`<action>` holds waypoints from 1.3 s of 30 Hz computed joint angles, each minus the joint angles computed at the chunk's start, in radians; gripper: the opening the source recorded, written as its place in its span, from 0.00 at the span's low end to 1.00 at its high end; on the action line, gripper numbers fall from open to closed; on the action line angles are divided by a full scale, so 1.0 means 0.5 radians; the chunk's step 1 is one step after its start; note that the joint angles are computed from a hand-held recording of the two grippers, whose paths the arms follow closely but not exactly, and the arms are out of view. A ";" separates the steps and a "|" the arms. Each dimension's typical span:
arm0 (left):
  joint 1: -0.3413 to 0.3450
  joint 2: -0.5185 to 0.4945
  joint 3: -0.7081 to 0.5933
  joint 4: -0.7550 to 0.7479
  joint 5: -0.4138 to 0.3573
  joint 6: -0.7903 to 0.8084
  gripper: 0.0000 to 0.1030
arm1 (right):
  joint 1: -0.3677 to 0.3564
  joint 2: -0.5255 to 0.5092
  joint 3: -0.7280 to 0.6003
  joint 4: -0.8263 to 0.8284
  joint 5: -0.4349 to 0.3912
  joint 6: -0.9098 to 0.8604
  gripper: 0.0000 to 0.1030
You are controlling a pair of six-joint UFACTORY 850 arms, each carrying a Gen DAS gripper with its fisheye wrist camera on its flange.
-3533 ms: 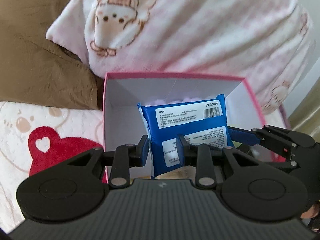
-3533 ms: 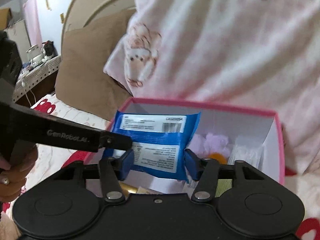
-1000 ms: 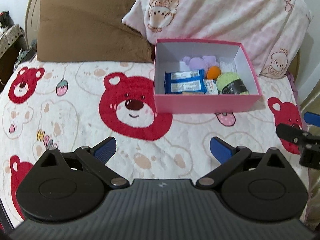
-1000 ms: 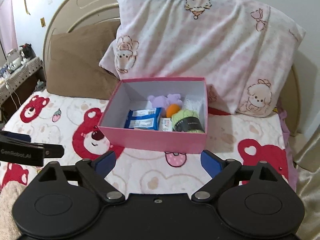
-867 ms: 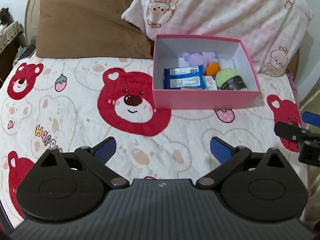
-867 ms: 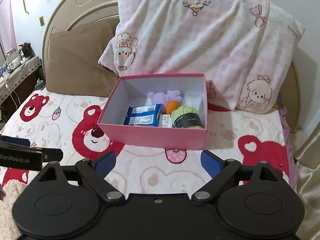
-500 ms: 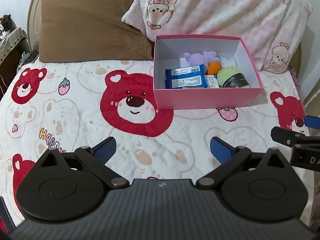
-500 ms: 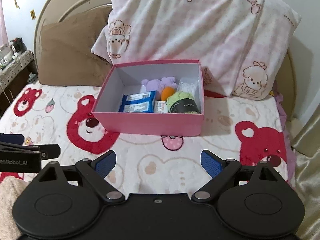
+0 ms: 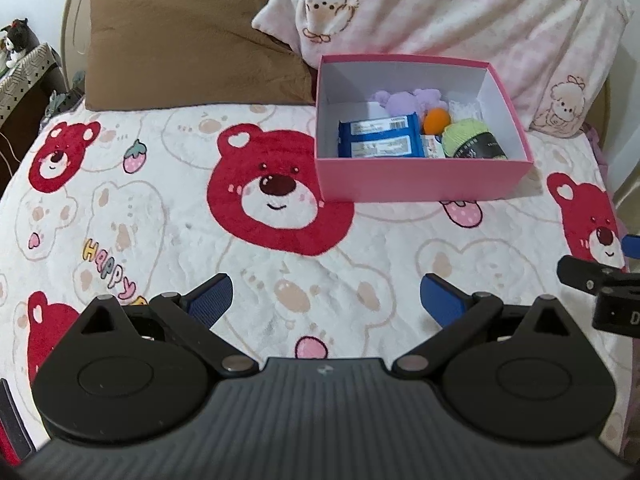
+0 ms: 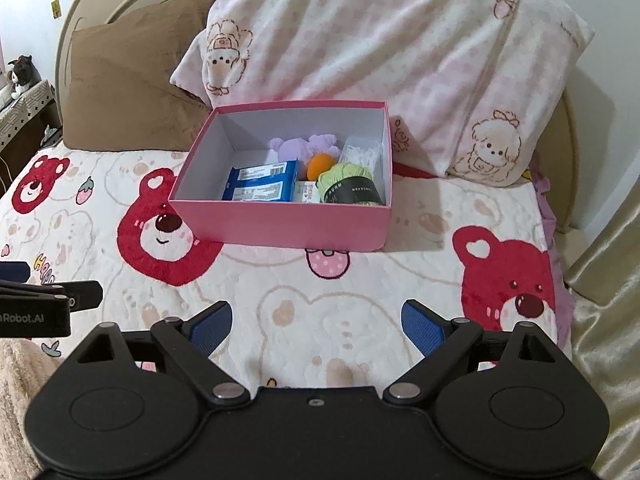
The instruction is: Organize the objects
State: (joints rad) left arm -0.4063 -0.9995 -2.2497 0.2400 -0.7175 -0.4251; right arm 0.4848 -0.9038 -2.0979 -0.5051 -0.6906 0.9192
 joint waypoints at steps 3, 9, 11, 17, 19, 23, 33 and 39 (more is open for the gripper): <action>-0.011 0.018 0.032 0.044 -0.004 -0.030 0.99 | 0.004 -0.023 -0.033 -0.005 -0.043 -0.003 0.91; -0.023 0.014 0.038 0.053 -0.031 -0.025 0.99 | 0.003 -0.017 -0.008 0.001 -0.012 -0.019 0.91; -0.029 0.002 0.025 0.061 -0.046 -0.028 0.99 | 0.003 -0.012 0.004 0.001 -0.003 -0.026 0.91; -0.041 -0.002 0.022 0.067 -0.045 -0.022 0.99 | 0.013 -0.003 0.030 -0.042 -0.026 0.015 0.91; -0.042 -0.003 0.020 0.070 -0.049 -0.024 0.99 | 0.012 0.005 0.044 -0.030 -0.017 0.010 0.91; -0.041 -0.005 0.018 0.071 -0.049 -0.029 0.99 | 0.014 0.018 0.063 -0.031 -0.014 0.021 0.91; -0.036 -0.026 -0.013 0.066 -0.062 -0.006 0.99 | 0.029 0.014 0.060 -0.087 -0.030 0.060 0.91; -0.031 -0.004 0.028 0.065 -0.033 -0.002 0.99 | 0.034 0.015 0.052 -0.082 -0.033 0.053 0.91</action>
State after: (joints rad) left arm -0.4219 -1.0015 -2.2360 0.2723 -0.7341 -0.4263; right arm 0.5019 -0.8963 -2.0717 -0.5462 -0.7072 0.9457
